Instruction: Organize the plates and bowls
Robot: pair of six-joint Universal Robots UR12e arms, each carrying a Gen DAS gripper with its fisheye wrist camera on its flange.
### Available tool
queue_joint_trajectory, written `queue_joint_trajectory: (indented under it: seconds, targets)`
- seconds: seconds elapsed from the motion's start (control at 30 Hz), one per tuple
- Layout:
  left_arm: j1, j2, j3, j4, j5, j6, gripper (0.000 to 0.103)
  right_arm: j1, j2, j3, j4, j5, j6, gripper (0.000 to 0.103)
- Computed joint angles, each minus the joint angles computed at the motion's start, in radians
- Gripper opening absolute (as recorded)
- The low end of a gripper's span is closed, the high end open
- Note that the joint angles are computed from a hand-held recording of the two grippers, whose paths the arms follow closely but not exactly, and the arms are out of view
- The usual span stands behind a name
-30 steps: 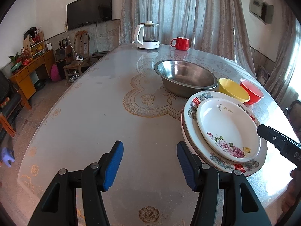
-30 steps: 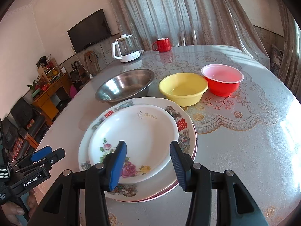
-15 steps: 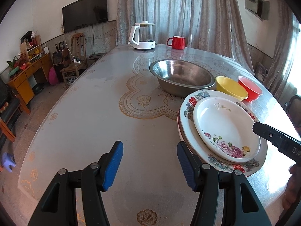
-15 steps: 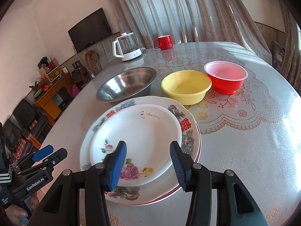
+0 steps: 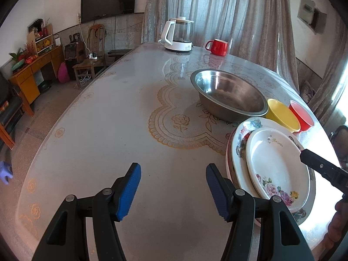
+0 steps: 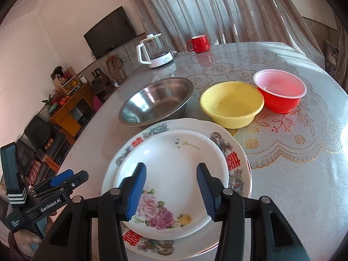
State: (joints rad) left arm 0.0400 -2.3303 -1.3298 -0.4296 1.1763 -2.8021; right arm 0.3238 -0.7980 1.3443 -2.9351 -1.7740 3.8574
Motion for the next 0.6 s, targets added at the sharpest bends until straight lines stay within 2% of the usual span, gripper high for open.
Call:
queue_joint_trajectory:
  seconds: [0.17,0.27,0.37,0.47,0.6]
  targets:
    - [0.001,-0.021,0.040,-0.042,-0.023,-0.007,0.063,-0.011,0.016,-0.029,0.014,0.046,-0.018,0.048]
    - [0.005,-0.037,0.078,-0.087,-0.073,-0.035,0.063,-0.020,0.024,-0.046,0.008,0.064,-0.015,0.048]
    - [0.003,-0.065,0.135,-0.135,-0.110,-0.077,0.062,-0.032,0.038,-0.075,0.011,0.094,-0.016,0.048]
    - [-0.002,-0.098,0.209,-0.215,-0.132,-0.104,0.061,-0.042,0.057,-0.116,0.043,0.096,-0.011,0.048]
    - [-0.012,-0.140,0.295,-0.277,-0.155,-0.129,0.061,-0.059,0.084,-0.168,0.082,0.110,0.013,0.048]
